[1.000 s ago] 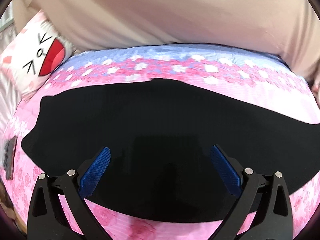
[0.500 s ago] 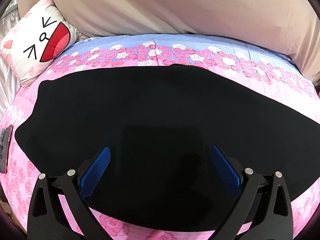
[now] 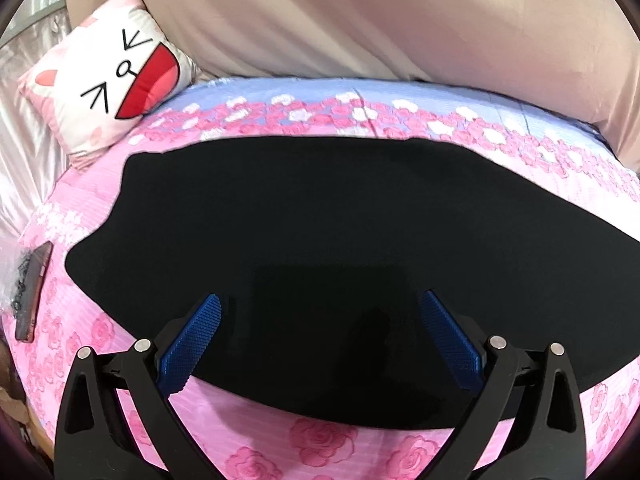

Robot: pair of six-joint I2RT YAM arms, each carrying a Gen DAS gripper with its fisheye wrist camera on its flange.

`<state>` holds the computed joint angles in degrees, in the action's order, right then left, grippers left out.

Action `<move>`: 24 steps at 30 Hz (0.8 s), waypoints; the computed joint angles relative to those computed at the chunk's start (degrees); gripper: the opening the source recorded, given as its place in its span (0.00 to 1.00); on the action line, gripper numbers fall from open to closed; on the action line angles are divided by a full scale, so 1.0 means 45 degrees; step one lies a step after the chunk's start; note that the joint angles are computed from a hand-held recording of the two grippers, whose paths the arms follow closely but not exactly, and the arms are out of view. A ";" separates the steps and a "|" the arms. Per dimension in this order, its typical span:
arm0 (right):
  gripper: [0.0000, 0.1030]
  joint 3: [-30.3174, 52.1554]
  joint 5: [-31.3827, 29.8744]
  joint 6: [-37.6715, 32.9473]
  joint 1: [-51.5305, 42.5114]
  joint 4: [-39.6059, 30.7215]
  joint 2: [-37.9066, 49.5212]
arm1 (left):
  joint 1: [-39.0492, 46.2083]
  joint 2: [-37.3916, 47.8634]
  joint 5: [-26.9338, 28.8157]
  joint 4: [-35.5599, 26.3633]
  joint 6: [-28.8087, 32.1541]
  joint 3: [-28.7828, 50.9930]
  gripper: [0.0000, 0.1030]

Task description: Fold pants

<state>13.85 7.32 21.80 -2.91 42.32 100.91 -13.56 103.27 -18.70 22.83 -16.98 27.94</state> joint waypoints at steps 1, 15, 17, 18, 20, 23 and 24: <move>0.52 0.0128 0.0615 0.0327 0.1135 -0.0168 -0.0015 | 0.0022 -0.0070 0.0034 0.0014 0.0038 -0.0041 0.95; 0.68 0.2045 0.1873 0.1069 0.4965 -0.1554 0.1575 | 0.0228 -0.1385 0.0029 0.0038 0.0689 -0.0980 0.95; 0.72 0.0842 0.1780 0.1033 0.3652 -0.0990 0.0503 | 0.0261 -0.1419 0.0107 -0.0121 0.0599 -0.0941 0.95; 0.72 0.0281 0.1695 0.0906 0.2677 -0.0762 0.0018 | 0.0227 -0.1407 0.0235 -0.0198 0.0511 -0.0885 0.95; 0.73 -0.0464 0.1105 0.0529 0.0633 -0.0376 -0.0477 | -0.0025 -0.1315 0.0280 -0.0261 0.0239 -0.0772 0.95; 0.73 -0.1162 0.0004 -0.0208 -0.2784 0.0244 -0.0713 | -0.0871 -0.0969 0.0061 -0.0170 -0.0384 -0.0466 0.95; 0.73 -0.1229 -0.0537 -0.0565 -0.3709 0.0627 -0.0452 | -0.1124 -0.0824 0.0057 -0.0191 -0.0545 -0.0314 0.95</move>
<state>8.32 4.90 19.25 -19.60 45.14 98.88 -18.62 99.56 -18.44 21.98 -19.43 26.53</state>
